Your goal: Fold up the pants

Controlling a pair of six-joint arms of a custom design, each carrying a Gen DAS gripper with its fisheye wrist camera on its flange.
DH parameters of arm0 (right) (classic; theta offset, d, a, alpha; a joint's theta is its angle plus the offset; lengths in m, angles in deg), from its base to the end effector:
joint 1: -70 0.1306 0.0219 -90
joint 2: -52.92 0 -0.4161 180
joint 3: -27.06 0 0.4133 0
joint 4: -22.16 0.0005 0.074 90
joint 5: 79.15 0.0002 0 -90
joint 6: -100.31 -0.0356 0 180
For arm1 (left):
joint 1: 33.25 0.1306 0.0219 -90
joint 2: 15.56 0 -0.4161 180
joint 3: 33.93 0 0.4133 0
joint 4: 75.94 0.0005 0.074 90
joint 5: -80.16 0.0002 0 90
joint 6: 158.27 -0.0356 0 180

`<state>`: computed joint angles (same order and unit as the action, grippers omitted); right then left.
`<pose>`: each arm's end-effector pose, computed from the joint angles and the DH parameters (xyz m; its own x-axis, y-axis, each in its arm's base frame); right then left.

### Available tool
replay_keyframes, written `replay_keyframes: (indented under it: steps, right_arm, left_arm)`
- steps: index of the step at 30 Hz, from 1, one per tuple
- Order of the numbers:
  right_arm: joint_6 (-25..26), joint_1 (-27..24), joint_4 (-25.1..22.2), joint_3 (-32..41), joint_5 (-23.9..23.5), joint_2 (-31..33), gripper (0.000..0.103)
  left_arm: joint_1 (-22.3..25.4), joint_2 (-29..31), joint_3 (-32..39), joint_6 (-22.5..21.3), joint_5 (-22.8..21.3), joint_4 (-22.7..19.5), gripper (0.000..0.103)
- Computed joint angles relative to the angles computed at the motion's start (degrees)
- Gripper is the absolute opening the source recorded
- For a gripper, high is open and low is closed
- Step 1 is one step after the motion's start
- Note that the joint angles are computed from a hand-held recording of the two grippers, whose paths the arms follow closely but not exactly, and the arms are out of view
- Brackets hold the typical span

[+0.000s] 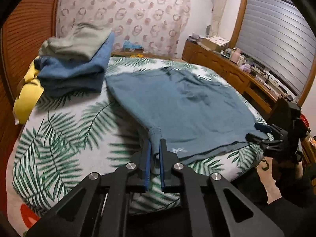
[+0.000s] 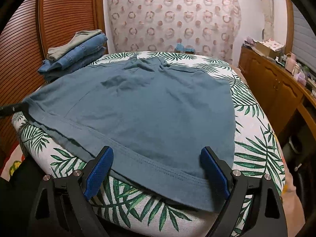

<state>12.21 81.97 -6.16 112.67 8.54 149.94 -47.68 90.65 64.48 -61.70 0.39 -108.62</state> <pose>0.5496 0.1175 0.3916 -0.6171 -0.1647 -0.7695 -0.2582 0.9661 0.0002 0.6088 -0.1637 0.4031 -0.6676 0.0555 -0.7424 0.3017 0.9319 -0.2016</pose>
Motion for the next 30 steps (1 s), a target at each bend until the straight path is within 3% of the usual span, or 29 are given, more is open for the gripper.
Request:
replay_keyframes:
  steps: [9, 18, 30]
  right_arm:
    - [-0.3, 0.5, -1.3, 1.4, 0.7, 0.9, 0.091]
    - [1.0, 0.6, -2.7, 2.5, 5.7, 0.9, 0.085]
    - [-0.6, -0.1, -2.1, 2.5, 5.6, 0.9, 0.085]
  left_arm:
    - [-2.0, 3.6, 7.4, -3.0, 2.3, -2.2, 0.007]
    - [-4.2, 7.9, 16.0, -4.3, 6.0, -5.5, 0.007]
    - [-6.4, 11.3, 23.2, -6.4, 8.3, -8.5, 0.007]
